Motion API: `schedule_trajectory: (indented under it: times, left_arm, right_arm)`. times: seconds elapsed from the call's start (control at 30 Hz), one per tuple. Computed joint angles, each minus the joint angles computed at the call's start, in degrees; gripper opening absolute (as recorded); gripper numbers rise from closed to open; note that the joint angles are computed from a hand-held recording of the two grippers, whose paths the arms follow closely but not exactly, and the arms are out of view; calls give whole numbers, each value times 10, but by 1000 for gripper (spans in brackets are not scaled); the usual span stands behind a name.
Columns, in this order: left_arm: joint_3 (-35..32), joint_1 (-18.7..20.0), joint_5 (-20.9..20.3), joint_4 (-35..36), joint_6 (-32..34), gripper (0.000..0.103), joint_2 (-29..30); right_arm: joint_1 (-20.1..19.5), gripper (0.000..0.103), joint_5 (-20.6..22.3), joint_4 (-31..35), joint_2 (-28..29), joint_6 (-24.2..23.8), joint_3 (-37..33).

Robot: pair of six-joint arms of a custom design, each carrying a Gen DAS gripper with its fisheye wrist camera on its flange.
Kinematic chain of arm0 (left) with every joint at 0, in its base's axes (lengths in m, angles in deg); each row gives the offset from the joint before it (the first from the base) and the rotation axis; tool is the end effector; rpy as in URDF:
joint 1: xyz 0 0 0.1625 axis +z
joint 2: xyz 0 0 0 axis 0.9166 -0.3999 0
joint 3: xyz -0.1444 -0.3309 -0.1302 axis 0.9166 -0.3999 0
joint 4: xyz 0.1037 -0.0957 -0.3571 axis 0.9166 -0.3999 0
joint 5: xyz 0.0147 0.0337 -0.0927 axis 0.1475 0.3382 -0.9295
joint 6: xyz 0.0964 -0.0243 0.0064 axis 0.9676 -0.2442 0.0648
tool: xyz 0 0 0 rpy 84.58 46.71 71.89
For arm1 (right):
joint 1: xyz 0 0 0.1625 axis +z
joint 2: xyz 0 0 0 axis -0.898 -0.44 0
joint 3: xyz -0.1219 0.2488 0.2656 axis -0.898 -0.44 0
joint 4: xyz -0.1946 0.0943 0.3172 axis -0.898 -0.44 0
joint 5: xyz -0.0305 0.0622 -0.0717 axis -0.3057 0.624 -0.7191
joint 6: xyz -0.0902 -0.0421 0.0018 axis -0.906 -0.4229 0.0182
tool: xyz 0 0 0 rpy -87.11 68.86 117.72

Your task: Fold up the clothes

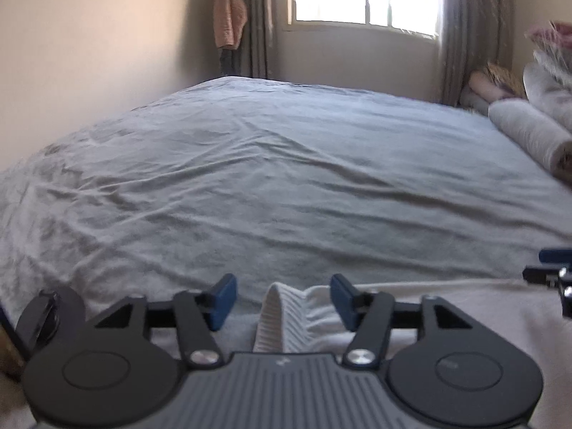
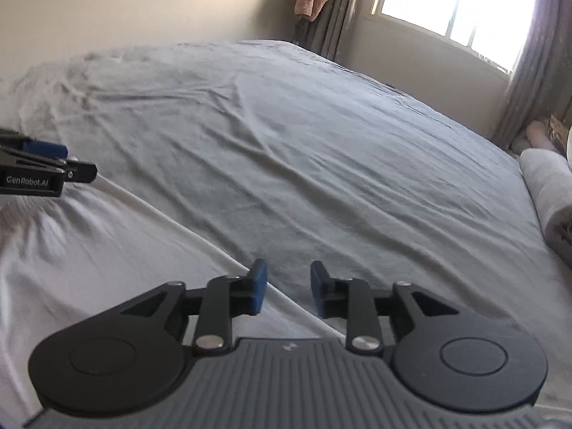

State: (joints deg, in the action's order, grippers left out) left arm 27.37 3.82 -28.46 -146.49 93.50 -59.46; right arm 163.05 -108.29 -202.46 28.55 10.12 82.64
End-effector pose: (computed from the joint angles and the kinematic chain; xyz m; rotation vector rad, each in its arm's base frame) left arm -0.0110 -0.6556 0.1968 0.1708 2.0017 -1.2189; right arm 0.2213 -0.7163 -0.0063 1.2110 -2.1364 0.7880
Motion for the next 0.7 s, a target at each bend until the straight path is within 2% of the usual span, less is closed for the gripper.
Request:
schedule_trajectory:
  times: [0.2, 0.4, 0.53, 0.7]
  left_arm:
    - [70, -34, 18, 71, -147, 66, -56]
    - [138, -62, 31, 160, -304, 67, -108]
    - [171, -65, 20, 197, -375, 67, -130]
    - [179, -50, -7, 206, -406, 65, -137]
  right_arm:
    - [8, 42, 1, 8, -44, 12, 55]
    - [17, 49, 3, 9, -69, -3, 95]
    - [19, 50, 13, 30, -74, -7, 99]
    - [22, 51, 8, 55, -51, -12, 62]
